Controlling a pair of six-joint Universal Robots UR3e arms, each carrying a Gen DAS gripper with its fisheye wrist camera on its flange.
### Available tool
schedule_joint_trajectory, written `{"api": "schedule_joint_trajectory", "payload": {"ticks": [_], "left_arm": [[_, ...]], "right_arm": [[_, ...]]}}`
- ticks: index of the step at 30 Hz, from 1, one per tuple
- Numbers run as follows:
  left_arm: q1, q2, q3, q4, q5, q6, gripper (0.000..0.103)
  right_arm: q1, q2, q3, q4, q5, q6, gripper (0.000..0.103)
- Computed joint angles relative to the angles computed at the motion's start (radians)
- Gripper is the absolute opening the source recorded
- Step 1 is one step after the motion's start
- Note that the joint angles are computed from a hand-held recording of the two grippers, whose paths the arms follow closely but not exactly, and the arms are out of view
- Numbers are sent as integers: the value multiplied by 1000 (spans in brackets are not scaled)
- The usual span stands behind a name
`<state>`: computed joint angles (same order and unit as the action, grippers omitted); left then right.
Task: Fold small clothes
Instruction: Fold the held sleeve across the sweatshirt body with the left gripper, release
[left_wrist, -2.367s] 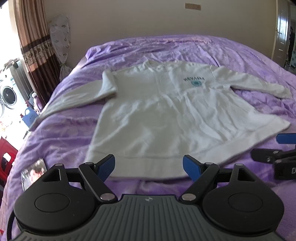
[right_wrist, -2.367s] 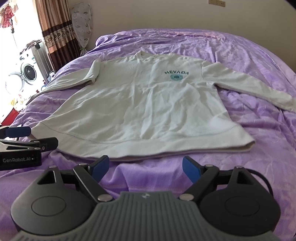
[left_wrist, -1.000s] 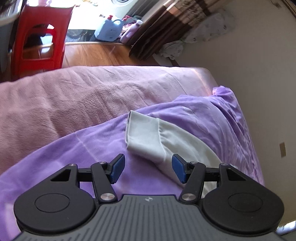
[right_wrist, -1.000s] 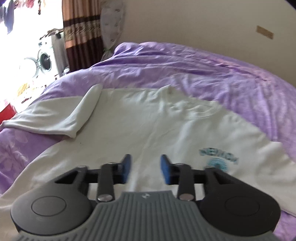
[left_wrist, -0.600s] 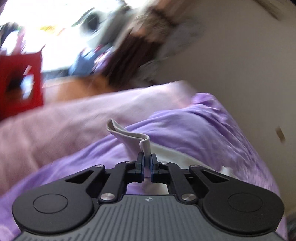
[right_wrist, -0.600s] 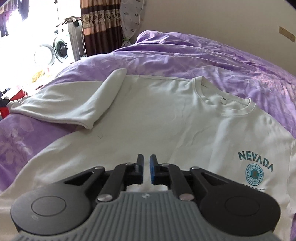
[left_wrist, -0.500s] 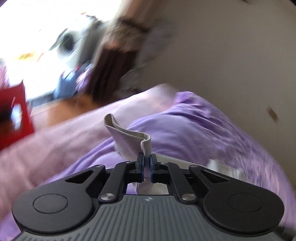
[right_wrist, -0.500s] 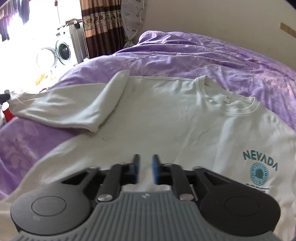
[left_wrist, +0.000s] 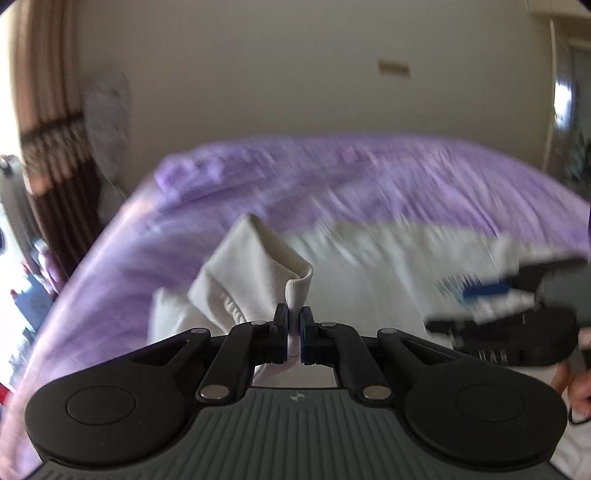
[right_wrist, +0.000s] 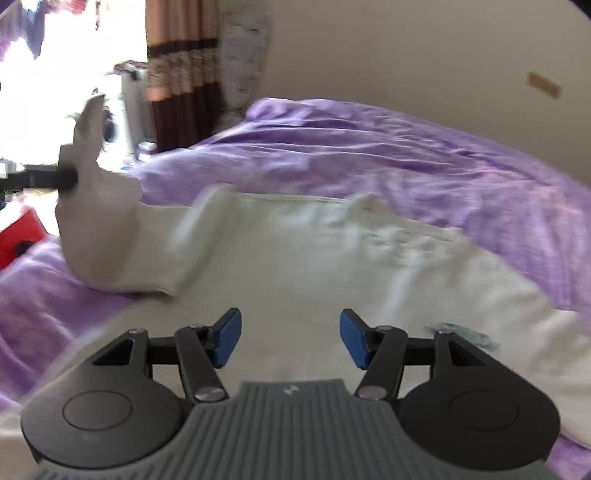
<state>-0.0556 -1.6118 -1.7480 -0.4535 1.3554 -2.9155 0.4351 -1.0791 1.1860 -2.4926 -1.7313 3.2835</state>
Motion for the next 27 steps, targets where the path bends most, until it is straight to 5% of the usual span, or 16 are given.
{"api": "schedule_joint_trajectory", "payload": {"ticks": [6,13,16,27], "left_arm": [[-142,-122,-41,-53,112,-75,11],[-61,22,-145,-89,11,-57,51],[8,103,-141,-148,-64,-48,51],[285,169,-53,-262,-71,-8,51]], "right_arm": [[-52,-159,277,-41,34,23,56],[-47,-208,412,-96,46,54,68],[-48,-200,396,-107,63,67,68],[-20,-80,215,-86,186,100,57]]}}
